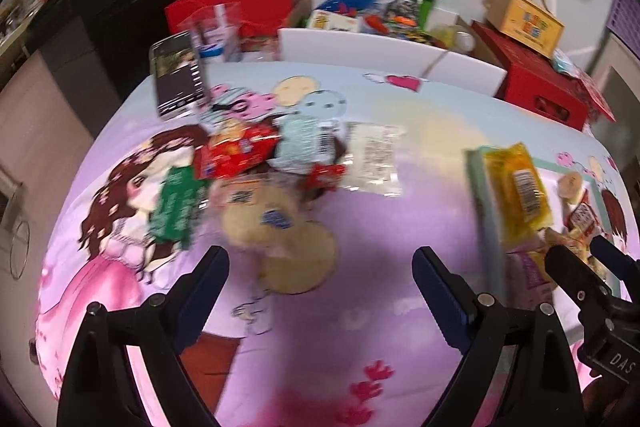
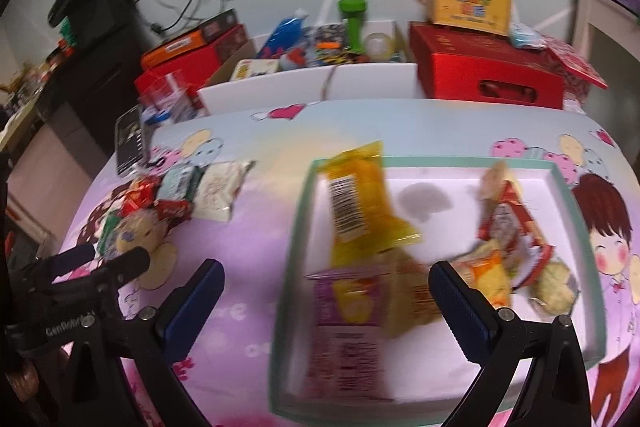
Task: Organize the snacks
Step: 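Move both open tools back from the tray to the snack pile, then grasp the green pack with the left tool while the right tool grasps the round bun bag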
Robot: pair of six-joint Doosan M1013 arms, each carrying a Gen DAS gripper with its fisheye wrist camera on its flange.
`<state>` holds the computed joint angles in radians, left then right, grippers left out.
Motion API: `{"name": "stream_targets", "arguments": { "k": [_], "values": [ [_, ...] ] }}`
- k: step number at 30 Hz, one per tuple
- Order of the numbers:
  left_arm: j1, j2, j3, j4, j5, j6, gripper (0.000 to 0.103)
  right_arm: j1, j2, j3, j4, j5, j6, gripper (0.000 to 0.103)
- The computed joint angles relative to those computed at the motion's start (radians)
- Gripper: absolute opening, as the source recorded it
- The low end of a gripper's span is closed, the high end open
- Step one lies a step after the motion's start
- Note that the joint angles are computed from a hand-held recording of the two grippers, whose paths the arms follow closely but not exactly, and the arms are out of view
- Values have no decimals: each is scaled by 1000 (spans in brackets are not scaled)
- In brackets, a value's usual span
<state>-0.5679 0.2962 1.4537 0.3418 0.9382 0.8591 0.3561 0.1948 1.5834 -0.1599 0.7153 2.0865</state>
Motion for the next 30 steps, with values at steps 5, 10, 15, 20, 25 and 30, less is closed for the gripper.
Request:
{"name": "stream_targets", "arguments": {
  "k": [5,10,15,20,25,30],
  "values": [
    [23,-13,24,4,16,-24,93,23,15,-15,14,3,-30,103],
    [41,-20,42,-9,32,-22,93,41,30,-27,43,13,-72,103],
    [63,-25,53,-30,21,-29,93,61,49,-46,71,28,-117,103],
    [89,-25,63,-49,22,-39,93,77,68,-62,106,37,-161,103],
    [125,-27,74,-82,8,-47,93,91,91,-83,121,59,-187,103],
    [148,-23,75,-90,14,-50,93,94,110,-100,150,76,-204,103]
  ]
}}
